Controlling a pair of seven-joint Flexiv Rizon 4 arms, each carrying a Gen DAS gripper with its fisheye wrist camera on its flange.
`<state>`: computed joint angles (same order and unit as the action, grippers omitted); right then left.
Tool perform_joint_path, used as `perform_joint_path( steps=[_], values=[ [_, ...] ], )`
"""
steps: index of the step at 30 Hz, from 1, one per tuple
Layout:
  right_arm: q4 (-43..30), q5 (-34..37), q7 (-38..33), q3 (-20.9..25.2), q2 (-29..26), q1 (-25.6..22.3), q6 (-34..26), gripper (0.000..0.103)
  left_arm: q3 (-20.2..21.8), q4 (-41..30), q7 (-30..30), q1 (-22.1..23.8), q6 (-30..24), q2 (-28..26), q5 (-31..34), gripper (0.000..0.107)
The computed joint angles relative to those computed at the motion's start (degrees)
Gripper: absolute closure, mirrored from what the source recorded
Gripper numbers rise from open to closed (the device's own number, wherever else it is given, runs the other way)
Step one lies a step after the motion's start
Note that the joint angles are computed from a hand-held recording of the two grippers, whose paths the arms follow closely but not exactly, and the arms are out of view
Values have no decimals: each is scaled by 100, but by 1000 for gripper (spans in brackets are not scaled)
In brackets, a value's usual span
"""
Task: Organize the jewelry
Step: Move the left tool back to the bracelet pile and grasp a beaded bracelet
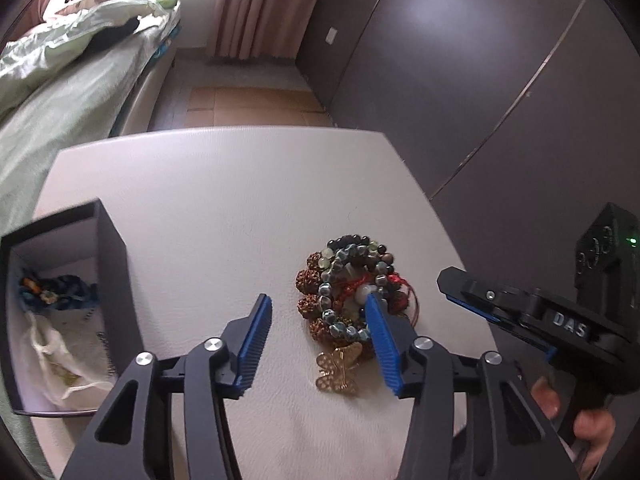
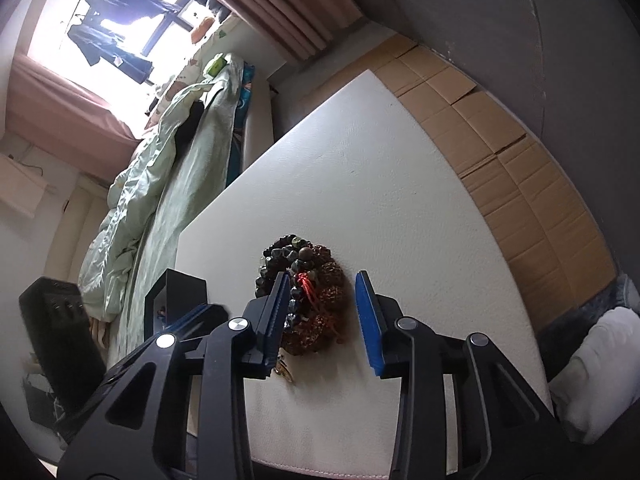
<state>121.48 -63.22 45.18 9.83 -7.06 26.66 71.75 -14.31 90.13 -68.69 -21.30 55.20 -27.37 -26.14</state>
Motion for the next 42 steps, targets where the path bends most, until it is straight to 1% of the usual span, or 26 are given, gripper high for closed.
perform_joint_path(
  steps=[3,5,6,7,9,10,18,20,22,25,30,32,33,34,35,37,38,42],
  values=[
    [-38,227,-164,-7,-87,-16,22,68,41,-136,-129,-71,-138,-154,118,63],
    [-56,289,-216,-44,-129,-15,63,68,62,-183,-181,-110,-215,-216,205,75],
    [-67,301,-238,-64,-149,-13,90,68,72,-204,-211,-123,-252,-241,240,80],
    [-83,320,-272,-81,-172,-10,114,68,98,-184,-248,-149,-183,-241,289,85],
    [-144,460,-443,-82,-221,12,80,68,66,-173,-256,-119,-177,-243,265,92],
    [-150,473,-463,-101,-234,24,94,68,50,-174,-266,-99,-196,-246,233,99],
    [-232,486,-537,-261,-356,30,301,68,-57,-76,-20,63,-54,-49,-47,100],
    [-331,724,-842,-213,-420,49,183,69,-73,-20,31,104,32,48,-156,100],
    [-450,1018,-1228,-164,-503,85,76,74,-86,18,87,141,100,120,-256,100],
    [-592,1377,-1671,-140,-582,174,-124,74,-88,53,171,207,150,230,-392,100],
    [-827,1857,-2259,-123,-718,312,-472,74,-4,-8,150,234,134,288,-408,100],
    [-915,2081,-2506,-98,-777,351,-590,80,3,47,171,275,144,343,-463,100],
    [-932,2115,-2547,-118,-795,381,-594,81,3,91,197,299,150,377,-499,100],
    [-942,2116,-2572,-144,-792,418,-637,81,4,112,227,320,155,388,-528,100],
    [-943,2099,-2582,-169,-788,446,-657,88,5,153,252,341,159,425,-565,100],
    [-920,2038,-2543,-212,-761,490,-664,89,21,220,292,358,178,477,-599,100],
    [-876,1917,-2422,-257,-721,518,-630,93,34,252,298,359,186,507,-601,100],
    [-708,1178,-1847,-419,-563,524,-284,93,84,322,315,378,200,603,-603,100]
  ],
)
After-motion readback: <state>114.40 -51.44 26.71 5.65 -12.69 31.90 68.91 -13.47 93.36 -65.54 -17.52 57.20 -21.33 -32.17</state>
